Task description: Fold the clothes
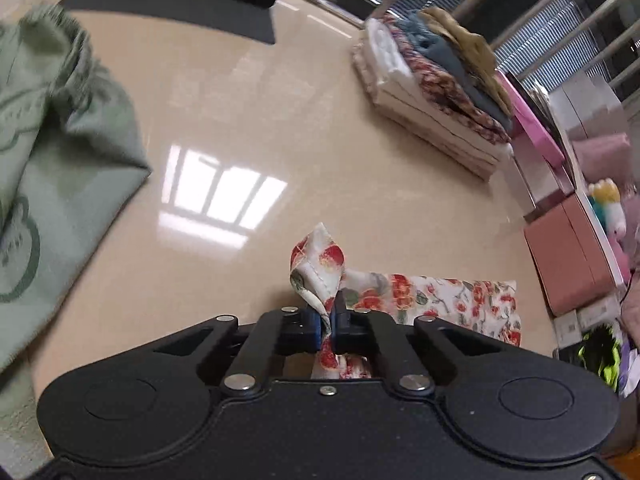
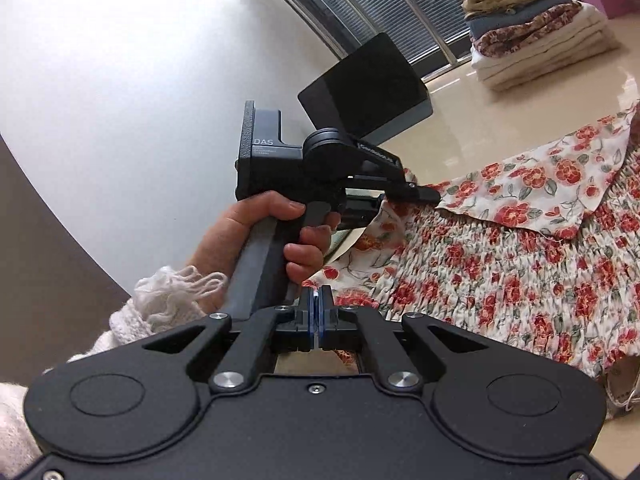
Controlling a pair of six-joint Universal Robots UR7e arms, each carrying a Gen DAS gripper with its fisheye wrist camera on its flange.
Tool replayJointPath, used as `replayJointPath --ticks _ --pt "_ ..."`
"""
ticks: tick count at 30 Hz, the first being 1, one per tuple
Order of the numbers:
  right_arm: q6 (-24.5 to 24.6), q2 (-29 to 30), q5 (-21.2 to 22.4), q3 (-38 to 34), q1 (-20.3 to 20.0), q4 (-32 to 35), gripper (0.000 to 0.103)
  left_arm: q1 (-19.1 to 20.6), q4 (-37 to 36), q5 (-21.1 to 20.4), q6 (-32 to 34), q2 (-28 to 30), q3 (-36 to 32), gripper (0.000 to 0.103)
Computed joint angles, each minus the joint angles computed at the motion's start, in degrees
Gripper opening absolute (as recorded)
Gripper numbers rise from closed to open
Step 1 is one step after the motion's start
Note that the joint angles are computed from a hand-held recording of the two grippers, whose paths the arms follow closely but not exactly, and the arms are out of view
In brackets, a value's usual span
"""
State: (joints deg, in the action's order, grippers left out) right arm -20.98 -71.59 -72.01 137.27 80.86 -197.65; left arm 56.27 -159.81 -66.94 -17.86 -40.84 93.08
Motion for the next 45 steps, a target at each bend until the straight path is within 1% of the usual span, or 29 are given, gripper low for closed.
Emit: replayJointPath --ticks 7,12,15,18,20,21,23,25,27,33,36,38,40,41,42,44,45 --pt "2.73 -1.64 7.28 1.29 -3.9 -0.57 0.001 -3.52 2.92 5.52 3.08 0.05 -1.42 0.004" --pt "5.14 -2.2 14.35 2.91 -8.19 -3.44 0.001 -6.29 5.6 7.8 3.43 1.52 -4.08 0.004" --pt "9.67 1.02 17.39 3.3 -9.17 -10.17 0.001 -8.1 6.92 8.49 3.85 3.6 -6.39 0.004" --pt "14.64 3.27 21.15 3.6 -11.74 -15.84 0.001 -9.97 8.13 8.78 3.66 6.27 -8.88 0.004" --pt "17.81 4.78 23.05 3.66 -13.42 -19.66 0.001 -11.24 9.82 9.68 3.22 8.51 -11.14 0.004" --pt "20.2 7.0 23.08 3.32 -13.47 -23.35 0.001 -11.78 10.85 10.2 2.99 9.74 -12.49 0.004" --pt "23.63 9.09 23.58 3.25 -14.57 -27.86 0.001 -12.75 13.14 11.06 2.26 12.42 -15.68 0.004" --pt "26.6 8.55 25.96 4.34 -18.01 -30.51 0.001 -13.76 15.07 12.29 2.08 15.04 -18.72 0.004" --pt "28.66 8.01 26.47 5.19 -20.54 -33.1 0.001 -14.63 17.15 13.31 2.05 17.52 -21.68 0.004" --pt "33.55 7.28 26.24 7.71 -26.4 -38.81 0.001 -16.28 23.07 14.5 1.44 23.66 -29.09 0.004" --pt "35.83 7.87 27.09 8.32 -28.48 -40.32 0.001 -16.77 25.6 14.79 1.3 25.64 -31.64 0.004" --pt "36.32 8.2 27.35 8.61 -29.29 -40.91 0.001 -17.06 26.83 14.82 0.98 26.84 -33.14 0.004" --pt "36.87 8.65 27.24 8.92 -29.99 -41.94 0.001 -17.21 27.58 13.7 0.81 27.95 -34.67 0.005" --pt "37.58 9.02 26.61 9.18 -30.11 -43.13 0.001 -17.16 27.37 12.42 0.83 28.32 -35.13 0.005" --pt "38.28 9.39 25.97 9.44 -30.21 -44.3 0.001 -16.96 26.54 10.45 0.92 28.46 -35.23 0.007" --pt "39.72 9.97 23.82 10.47 -30.65 -47.14 0.001 -16.23 25.08 4.93 1.63 28.4 -35.21 0.025" --pt "40.43 10.22 22.44 11.15 -30.94 -48.7 0.001 -15.91 24.26 2.45 2.03 28.16 -34.8 0.045"
